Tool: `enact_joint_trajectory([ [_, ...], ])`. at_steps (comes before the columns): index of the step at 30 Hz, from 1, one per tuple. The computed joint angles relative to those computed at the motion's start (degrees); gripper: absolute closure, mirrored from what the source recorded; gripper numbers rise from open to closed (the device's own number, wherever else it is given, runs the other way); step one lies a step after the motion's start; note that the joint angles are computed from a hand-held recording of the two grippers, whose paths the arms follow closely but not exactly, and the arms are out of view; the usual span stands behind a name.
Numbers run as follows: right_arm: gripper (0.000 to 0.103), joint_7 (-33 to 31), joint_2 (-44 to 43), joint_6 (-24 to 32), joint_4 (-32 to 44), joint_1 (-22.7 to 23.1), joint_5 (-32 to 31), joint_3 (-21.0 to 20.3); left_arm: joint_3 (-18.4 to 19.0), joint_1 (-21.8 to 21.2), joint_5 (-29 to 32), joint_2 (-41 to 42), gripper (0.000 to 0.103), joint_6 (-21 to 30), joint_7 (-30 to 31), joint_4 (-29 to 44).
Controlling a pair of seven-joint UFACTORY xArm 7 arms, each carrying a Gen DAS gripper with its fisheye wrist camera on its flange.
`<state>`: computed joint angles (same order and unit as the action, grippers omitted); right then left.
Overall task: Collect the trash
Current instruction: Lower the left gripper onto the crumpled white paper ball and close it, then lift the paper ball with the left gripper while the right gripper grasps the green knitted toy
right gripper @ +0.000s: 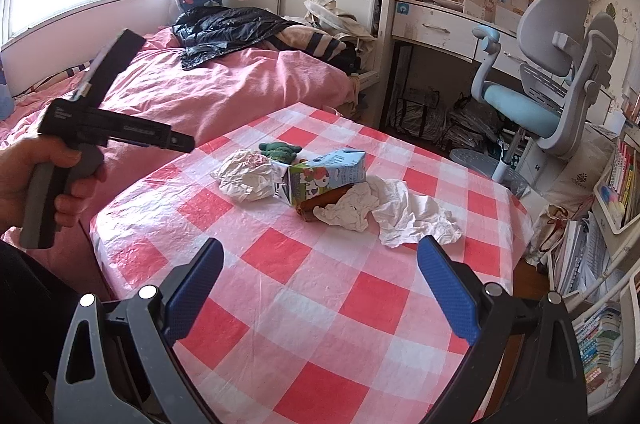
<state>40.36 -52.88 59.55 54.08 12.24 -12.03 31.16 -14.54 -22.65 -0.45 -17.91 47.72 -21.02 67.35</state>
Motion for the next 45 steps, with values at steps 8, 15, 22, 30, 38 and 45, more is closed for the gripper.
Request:
enact_joint_trajectory([
  [8, 0.010, 1.3, -1.8, -2.0, -2.1, 1.2, 2.2, -2.5, -2.6, -2.3, 12.4, 14.7, 0.008, -0.9, 0.1, 9.6],
  [15, 0.010, 5.3, -2.5, -8.7, -5.9, 1.2, 5.7, -5.8, 1.3, -3.4, -4.9, 15.4, 0.080, 0.7, 11.3, 12.4],
  [22, 0.010, 4.7, 5.3, -15.6, -3.3, -0.2, 5.1, -6.9, 4.7, 0.4, -13.2, 3.2, 0.080, -1.4, 9.9, 6.5],
  [30, 0.025, -2.7, 38.4, -8.3, 22.7, -1.9, -4.2, -3.3, 6.3, 4.3, -13.8, -1.5, 0.079, -8.5, 2.0, 2.4],
  [38, 0.059, -7.4, 65.3, 17.9, 47.9, 4.7, -10.7, -5.6, 7.5, 4.6, -14.4, 0.0, 0.079, -8.8, 2.6, 4.1],
  [45, 0.077, -5.2, 54.2, 4.9, 36.2, 7.2, -6.8, -10.5, 7.2, 4.3, -15.0, 0.4, 0.079, -9.2, 4.0, 4.9],
])
